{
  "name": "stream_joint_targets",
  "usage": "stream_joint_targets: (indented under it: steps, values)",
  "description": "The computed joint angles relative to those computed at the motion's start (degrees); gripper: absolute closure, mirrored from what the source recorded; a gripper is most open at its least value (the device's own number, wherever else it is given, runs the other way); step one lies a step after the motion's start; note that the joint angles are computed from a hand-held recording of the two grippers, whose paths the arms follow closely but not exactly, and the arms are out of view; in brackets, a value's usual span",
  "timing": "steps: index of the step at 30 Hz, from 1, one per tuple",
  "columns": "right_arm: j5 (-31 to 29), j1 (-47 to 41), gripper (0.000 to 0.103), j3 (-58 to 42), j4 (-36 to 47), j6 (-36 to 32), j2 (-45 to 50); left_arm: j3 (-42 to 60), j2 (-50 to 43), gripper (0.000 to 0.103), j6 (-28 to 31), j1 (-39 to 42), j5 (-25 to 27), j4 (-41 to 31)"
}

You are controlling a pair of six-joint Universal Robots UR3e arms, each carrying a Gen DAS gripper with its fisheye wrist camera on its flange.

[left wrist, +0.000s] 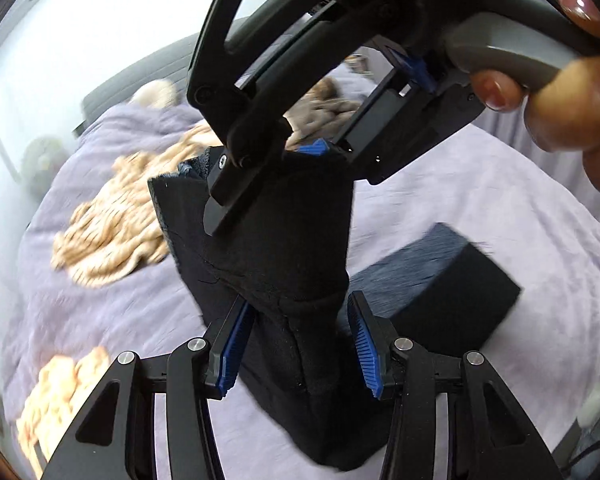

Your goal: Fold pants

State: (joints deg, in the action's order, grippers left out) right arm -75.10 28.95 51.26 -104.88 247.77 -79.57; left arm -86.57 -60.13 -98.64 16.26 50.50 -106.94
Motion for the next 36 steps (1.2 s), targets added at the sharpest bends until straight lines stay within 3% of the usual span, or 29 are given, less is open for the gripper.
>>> stream_joint_targets:
  steps: [5, 7, 11, 13, 15, 18, 21, 23, 27, 30, 33, 36]
  values:
    - [-9.5, 2.7, 0.085, 30.0, -1.3, 11.0, -28.7, -10.5, 3.4, 0.054, -15.5, -24.3, 9.2, 16.3]
    - [-12.9, 5.0, 0.085, 42.0, -2.7, 16.7, -39.4, -14.5, 1.9, 0.054, -22.2, -34.6, 15.2, 24.4]
    - [-14.7, 6.4, 0.086, 61.1, -6.8, 21.4, -54.2, -22.7, -4.2, 0.054, -32.8, -50.2, 26.7, 39.2]
    - [-11.5, 2.5, 0.086, 70.2, -7.3, 20.3, -61.9, -23.2, -7.1, 0.054, -33.8, -52.5, 30.1, 40.0]
    - [-7.7, -2.6, 0.086, 78.1, -5.9, 18.6, -69.0, -22.8, -7.2, 0.051, -32.3, -51.7, 30.1, 38.2]
    - [-5.1, -4.7, 0.081, 84.7, -5.4, 20.1, -78.1, -17.9, -4.8, 0.034, -26.9, -43.9, 25.1, 25.5]
    - [-11.0, 3.3, 0.075, 81.2, -4.4, 25.4, -73.3, -13.3, -1.9, 0.029, -21.5, -33.5, 20.9, 15.2]
    - [-15.0, 8.8, 0.074, 77.0, -1.6, 29.2, -69.6, -10.8, -1.9, 0.029, -21.7, -28.2, 20.9, 12.2]
    - [-26.7, 24.4, 0.074, 62.5, 5.7, 40.4, -56.7, -9.2, -8.4, 0.029, -29.6, -23.9, 27.7, 17.4]
    - [-30.8, 27.8, 0.074, 55.3, 7.0, 39.6, -50.1, -7.9, -15.9, 0.029, -36.7, -24.5, 33.1, 21.3]
    - [-28.0, 23.9, 0.074, 52.4, 5.0, 31.4, -45.9, -8.7, -17.9, 0.029, -39.6, -25.2, 35.2, 20.8]
    - [-19.9, 19.1, 0.074, 53.8, 5.3, 25.4, -42.7, -11.8, -15.1, 0.028, -40.3, -27.0, 36.3, 22.5]
